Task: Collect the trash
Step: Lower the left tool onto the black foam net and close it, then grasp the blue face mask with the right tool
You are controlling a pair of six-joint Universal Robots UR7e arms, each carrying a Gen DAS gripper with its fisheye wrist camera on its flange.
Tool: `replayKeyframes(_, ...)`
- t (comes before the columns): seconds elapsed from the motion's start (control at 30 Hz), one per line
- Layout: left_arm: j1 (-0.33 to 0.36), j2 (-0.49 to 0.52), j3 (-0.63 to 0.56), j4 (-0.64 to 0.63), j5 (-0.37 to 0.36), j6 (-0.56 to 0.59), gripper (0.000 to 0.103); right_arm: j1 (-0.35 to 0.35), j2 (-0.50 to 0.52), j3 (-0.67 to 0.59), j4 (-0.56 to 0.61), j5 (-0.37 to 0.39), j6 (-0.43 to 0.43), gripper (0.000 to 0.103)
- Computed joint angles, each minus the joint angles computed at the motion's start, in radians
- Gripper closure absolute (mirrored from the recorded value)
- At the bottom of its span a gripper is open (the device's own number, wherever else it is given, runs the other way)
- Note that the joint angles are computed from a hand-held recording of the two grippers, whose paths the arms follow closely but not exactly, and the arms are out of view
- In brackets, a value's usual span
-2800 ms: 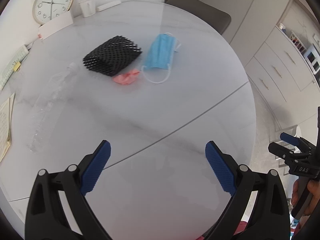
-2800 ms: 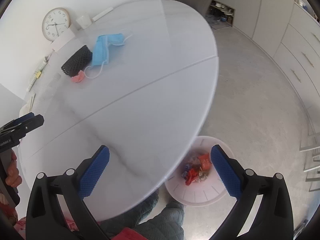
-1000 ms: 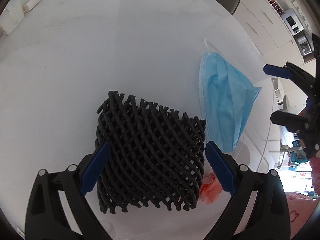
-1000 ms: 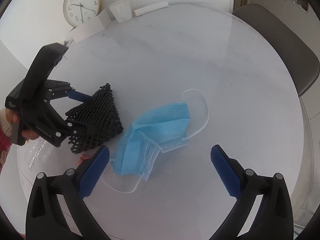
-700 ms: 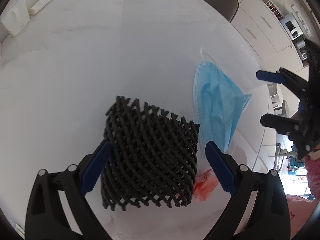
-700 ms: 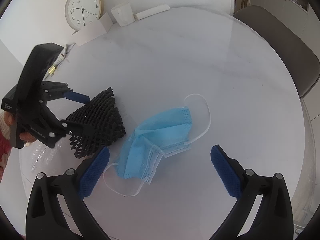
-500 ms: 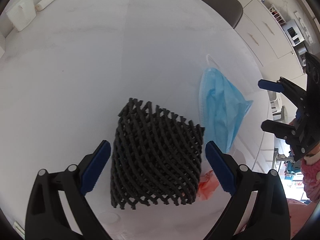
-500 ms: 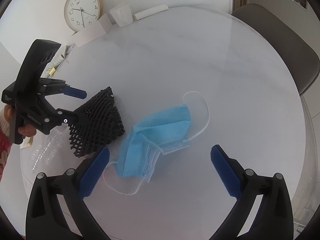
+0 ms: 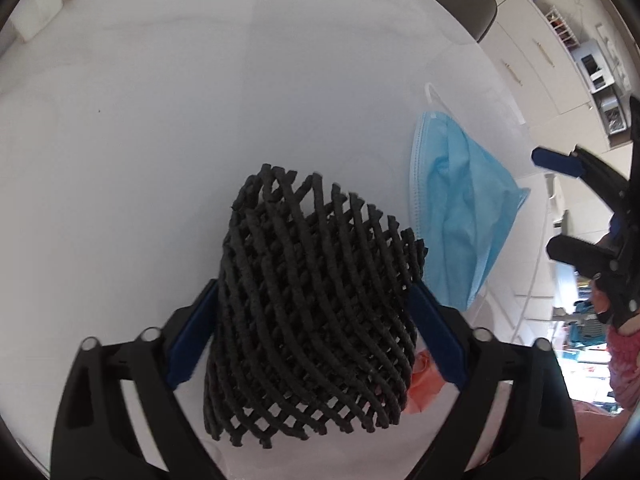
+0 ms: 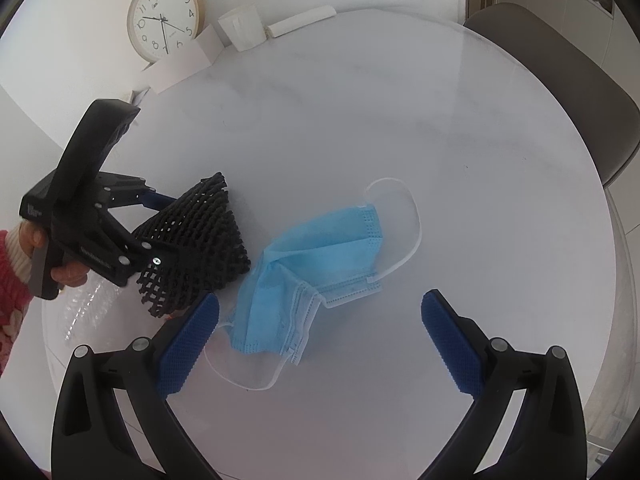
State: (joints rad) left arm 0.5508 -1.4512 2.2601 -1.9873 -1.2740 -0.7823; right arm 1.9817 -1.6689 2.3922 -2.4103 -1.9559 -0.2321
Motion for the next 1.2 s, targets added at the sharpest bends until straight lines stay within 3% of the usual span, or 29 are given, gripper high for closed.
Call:
replayKeyframes(0.07, -0.038, 0.022, -0.010, 0.056, 0.052, -0.028, 0.031, 0.001, 0.004, -0.001, -0.002, -0.001, 0.000, 0.003)
replayKeyframes(0.13, -0.062, 0.039, -0.031, 0.132, 0.086, -0.056, 0.050, 0.003, 0.006, -0.001, -0.006, -0.001, -0.004, 0.003)
replayKeyframes(0.17, -0.066, 0.036, -0.034, 0.139, 0.083, -0.070, 0.053, 0.005, 0.007, 0.000, -0.011, -0.003, -0.007, 0.003)
replayKeyframes(0.23, -0.080, 0.029, -0.045, 0.169, 0.091, -0.109, 0.078, 0.004, 0.010, 0.003, -0.019, 0.000, -0.014, 0.003)
replayKeyframes(0.3, -0.092, 0.036, -0.066, 0.218, 0.106, -0.150, 0.090, 0.005, 0.017, 0.004, -0.026, 0.003, -0.010, 0.002)
replayKeyframes(0.47, -0.119, 0.001, -0.055, 0.199, 0.100, -0.199, 0.091, 0.003, 0.031, 0.013, -0.056, 0.023, 0.009, 0.004)
replayKeyframes(0.63, -0.179, -0.009, -0.072, 0.220, 0.120, -0.251, 0.091, -0.021, 0.058, 0.005, -0.057, 0.058, 0.057, 0.021)
replayKeyframes(0.7, -0.202, -0.012, -0.083, 0.234, 0.132, -0.278, 0.091, -0.026, 0.077, -0.001, -0.047, 0.056, 0.073, 0.034)
replayKeyframes(0.77, -0.221, -0.020, -0.092, 0.255, 0.145, -0.307, 0.091, -0.025, 0.100, -0.006, -0.038, 0.051, 0.080, 0.061)
replayKeyframes(0.87, -0.250, -0.042, -0.092, 0.271, 0.157, -0.357, 0.091, -0.006, 0.109, -0.005, -0.033, 0.031, 0.073, 0.084)
replayKeyframes(1.03, -0.309, -0.040, -0.110, 0.287, 0.172, -0.421, 0.091, 0.027, 0.059, 0.004, -0.021, 0.013, 0.066, 0.088)
replayKeyframes(1.2, -0.387, 0.002, -0.157, 0.316, 0.164, -0.478, 0.091, 0.045, -0.070, 0.008, 0.040, 0.008, 0.084, 0.088)
